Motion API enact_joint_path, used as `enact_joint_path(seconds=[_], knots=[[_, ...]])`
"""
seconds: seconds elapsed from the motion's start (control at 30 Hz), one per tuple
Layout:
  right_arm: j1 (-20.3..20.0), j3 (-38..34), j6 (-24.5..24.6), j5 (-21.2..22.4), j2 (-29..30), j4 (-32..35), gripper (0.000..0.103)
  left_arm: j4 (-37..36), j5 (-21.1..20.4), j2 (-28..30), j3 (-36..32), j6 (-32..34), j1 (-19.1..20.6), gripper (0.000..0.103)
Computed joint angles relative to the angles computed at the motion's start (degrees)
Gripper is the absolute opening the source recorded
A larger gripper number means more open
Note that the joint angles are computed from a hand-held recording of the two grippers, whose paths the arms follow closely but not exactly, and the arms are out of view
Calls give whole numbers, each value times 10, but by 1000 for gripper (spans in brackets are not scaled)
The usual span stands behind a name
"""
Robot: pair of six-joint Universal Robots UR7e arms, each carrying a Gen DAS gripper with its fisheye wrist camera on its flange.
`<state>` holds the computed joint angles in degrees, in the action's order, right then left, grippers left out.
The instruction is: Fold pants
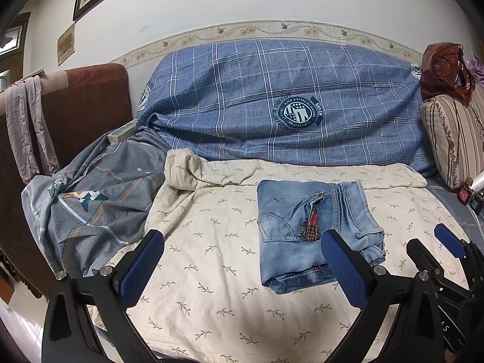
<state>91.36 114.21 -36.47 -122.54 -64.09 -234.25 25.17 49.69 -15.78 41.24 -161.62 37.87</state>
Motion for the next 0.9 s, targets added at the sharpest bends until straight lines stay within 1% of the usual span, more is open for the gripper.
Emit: enact_joint_path(seconds=[0.9], knots=[[1, -1, 0, -2, 1, 0, 72, 14, 11, 5, -8, -6, 4, 103]])
